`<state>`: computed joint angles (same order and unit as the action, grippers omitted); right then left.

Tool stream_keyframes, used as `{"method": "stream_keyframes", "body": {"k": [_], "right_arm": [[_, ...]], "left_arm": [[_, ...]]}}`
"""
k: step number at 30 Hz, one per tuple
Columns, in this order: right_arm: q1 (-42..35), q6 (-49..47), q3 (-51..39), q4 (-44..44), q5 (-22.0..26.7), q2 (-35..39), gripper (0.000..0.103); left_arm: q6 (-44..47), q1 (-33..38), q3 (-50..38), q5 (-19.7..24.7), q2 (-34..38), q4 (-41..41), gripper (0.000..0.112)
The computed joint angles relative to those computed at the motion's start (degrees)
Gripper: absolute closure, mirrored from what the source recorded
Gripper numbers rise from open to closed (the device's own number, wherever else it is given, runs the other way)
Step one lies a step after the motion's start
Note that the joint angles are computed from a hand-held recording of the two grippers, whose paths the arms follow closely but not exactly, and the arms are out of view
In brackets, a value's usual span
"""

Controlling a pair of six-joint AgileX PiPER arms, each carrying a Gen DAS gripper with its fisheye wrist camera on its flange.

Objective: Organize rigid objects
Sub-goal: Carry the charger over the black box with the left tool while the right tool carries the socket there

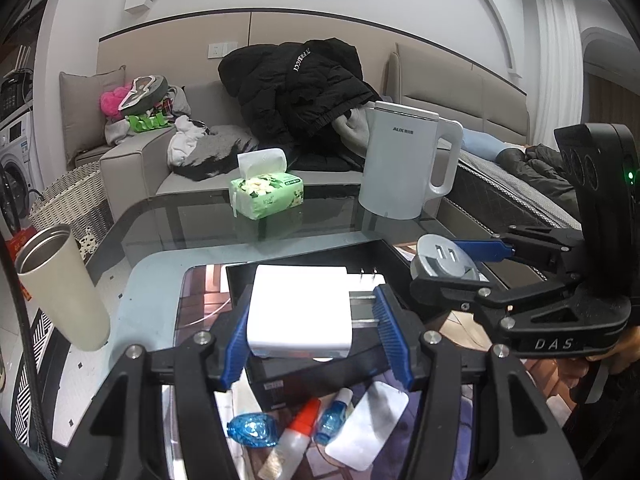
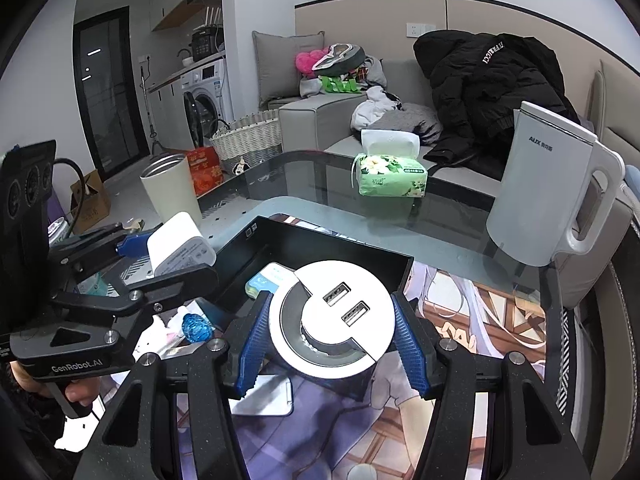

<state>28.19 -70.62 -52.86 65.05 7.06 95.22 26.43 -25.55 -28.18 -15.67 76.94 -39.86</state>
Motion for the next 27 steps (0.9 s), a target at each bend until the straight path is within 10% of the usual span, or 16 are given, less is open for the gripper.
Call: {"method": "stream_keyframes", "body": {"k": [18, 27], "right_arm": [[0.51, 9.13, -6.46, -8.86, -0.15, 9.66, 0.045], [0.10, -2.89, -8.07, 2.51, 0.25, 11.71, 0.045]], "left_arm": [[-13.61, 3.93, -5.69, -2.71, 14.21, 15.05, 0.056], [-14.29, 4.73, -5.98, -4.53, 16.48, 16.87, 0.056]]}}
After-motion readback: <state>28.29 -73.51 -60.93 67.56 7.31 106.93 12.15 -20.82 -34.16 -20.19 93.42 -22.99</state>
